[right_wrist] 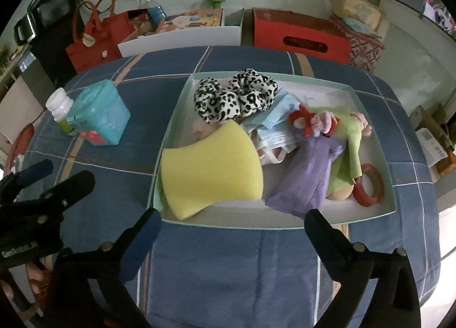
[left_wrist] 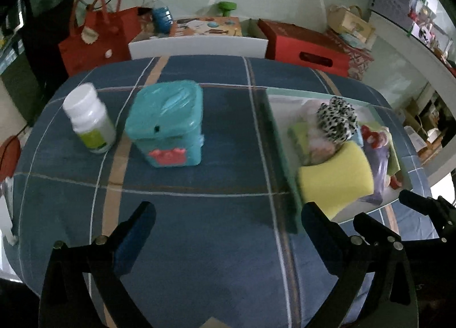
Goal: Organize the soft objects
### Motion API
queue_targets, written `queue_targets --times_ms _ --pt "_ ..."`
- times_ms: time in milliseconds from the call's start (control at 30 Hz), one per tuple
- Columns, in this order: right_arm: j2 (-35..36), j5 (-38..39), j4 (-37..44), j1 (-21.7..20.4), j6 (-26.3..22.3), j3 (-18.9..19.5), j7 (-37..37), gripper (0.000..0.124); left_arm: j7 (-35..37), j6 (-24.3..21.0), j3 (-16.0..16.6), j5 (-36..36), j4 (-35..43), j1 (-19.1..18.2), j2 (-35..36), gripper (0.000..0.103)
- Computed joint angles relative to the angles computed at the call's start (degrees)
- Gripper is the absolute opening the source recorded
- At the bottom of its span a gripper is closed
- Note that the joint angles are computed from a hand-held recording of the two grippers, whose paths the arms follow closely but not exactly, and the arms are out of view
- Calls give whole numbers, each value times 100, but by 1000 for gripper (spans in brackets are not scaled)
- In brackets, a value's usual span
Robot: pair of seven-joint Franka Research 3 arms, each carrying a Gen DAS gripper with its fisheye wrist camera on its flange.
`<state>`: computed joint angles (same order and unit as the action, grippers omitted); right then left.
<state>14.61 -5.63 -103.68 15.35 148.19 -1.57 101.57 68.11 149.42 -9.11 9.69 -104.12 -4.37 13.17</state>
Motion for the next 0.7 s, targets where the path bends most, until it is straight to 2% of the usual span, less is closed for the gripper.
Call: queue_targets --times_ms 167,433,600,700 --pt "-13 18 -176 53 280 -25 311 102 -149 107 94 207 -339 11 -187 102" --pt "-82 -592 -439 227 703 -209 1114 102 -451 50 161 620 -459 -15 -256 102" --pt "-128 -927 -588 285 885 -279 1522 102 -713 -55 197 870 -464 -39 -270 102" --pt "-147 -1121 -650 305 943 -304 1689 102 -1078 -319 266 1253 -381 -116 -246 102"
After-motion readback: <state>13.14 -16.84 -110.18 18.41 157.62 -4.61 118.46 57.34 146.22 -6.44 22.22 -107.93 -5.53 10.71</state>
